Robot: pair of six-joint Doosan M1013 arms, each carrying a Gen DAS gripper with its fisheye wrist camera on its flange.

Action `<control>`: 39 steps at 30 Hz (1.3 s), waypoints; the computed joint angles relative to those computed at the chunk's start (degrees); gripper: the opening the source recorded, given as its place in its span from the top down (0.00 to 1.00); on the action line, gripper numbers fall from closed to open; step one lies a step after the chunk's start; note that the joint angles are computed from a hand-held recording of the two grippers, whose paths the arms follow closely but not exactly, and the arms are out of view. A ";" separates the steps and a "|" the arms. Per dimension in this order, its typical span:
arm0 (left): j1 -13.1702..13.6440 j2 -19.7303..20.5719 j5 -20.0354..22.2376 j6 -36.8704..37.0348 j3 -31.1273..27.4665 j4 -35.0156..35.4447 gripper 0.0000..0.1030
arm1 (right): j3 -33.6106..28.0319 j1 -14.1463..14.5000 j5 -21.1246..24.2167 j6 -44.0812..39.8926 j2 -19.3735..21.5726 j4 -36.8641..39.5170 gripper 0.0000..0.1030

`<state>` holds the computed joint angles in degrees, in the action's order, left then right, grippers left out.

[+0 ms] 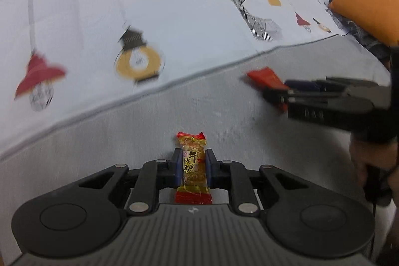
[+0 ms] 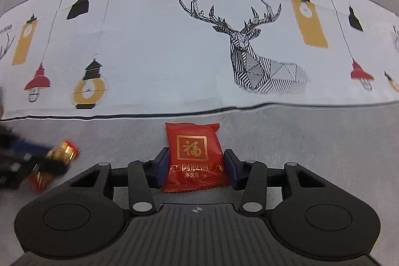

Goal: Organize snacks
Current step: 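Lift the gold-red candy with the left tool while the right lifts the red packet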

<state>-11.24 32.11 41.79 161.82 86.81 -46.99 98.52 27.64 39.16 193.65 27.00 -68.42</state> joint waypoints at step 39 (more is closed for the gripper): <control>5.73 -1.65 4.63 -19.84 0.57 6.72 0.52 | -4.75 14.14 7.59 -10.18 0.26 5.41 0.53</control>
<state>-5.51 30.46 46.41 141.97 87.39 -40.28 93.77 41.78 46.74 183.47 27.25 -63.01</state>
